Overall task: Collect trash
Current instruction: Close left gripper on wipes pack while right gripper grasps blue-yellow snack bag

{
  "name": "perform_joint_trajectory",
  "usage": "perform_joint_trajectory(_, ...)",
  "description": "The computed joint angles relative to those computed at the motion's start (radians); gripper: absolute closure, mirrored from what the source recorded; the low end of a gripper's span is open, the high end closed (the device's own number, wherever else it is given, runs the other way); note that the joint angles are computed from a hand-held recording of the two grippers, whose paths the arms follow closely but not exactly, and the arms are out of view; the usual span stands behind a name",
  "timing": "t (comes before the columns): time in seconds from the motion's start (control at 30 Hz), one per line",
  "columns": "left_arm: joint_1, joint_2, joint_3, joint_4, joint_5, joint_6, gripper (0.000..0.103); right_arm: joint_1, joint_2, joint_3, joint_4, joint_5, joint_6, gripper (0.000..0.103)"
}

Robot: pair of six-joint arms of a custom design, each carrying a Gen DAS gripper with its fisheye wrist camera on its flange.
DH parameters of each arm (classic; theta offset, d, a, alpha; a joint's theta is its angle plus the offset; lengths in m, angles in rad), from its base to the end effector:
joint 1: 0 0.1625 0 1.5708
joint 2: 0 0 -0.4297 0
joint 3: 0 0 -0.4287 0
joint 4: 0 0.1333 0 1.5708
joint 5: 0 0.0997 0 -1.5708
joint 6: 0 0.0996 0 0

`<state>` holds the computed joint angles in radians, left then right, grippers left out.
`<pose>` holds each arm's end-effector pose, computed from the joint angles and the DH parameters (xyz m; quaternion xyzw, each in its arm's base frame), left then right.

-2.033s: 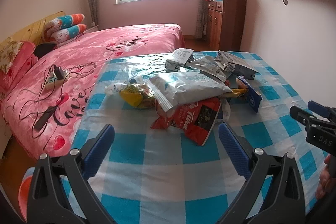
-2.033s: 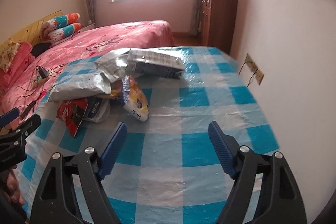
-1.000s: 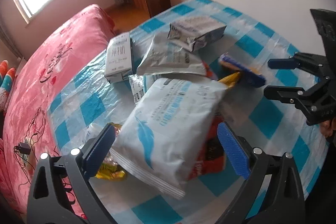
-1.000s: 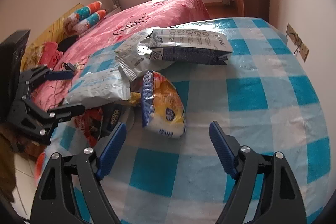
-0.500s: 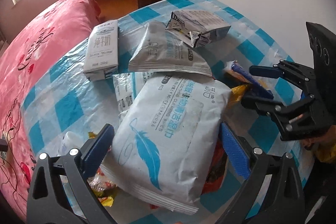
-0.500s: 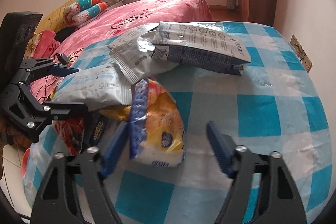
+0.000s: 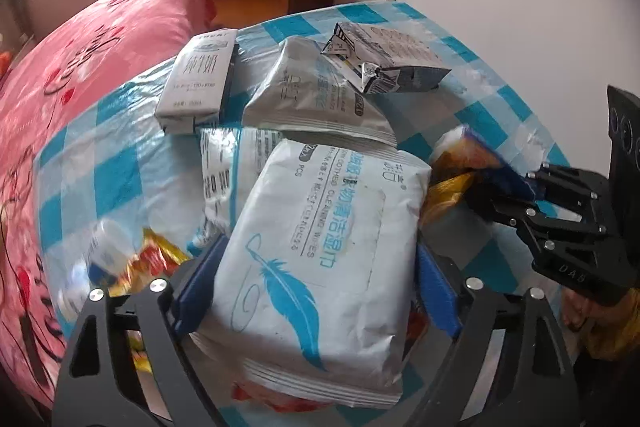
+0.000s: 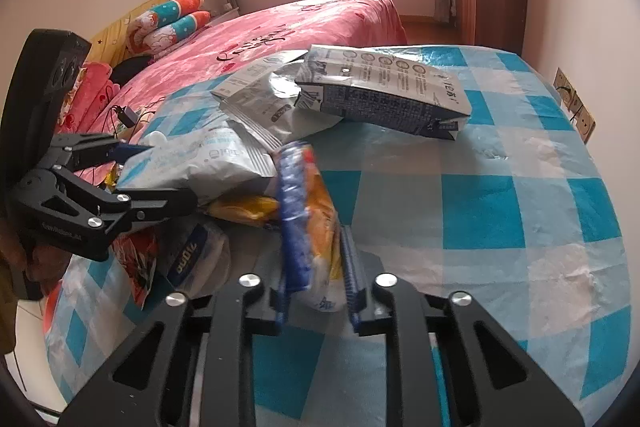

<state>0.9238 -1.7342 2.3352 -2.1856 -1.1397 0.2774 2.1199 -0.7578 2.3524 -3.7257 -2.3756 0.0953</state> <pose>-0.0923 -0.4123 0.2550 0.4343 0.8750 -0.0459 0.2090 0.2733 -0.3288 0.0238 0.0934 -0.8859 0.3605 0.2764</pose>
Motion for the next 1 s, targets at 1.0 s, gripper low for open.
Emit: perform_joint_trajectory(1.0,-0.107,-0.880,0.081,0.440,0.204,-0.300,0.018,0.267,0.041,-0.138,0.291,0.317,0.171,0.092)
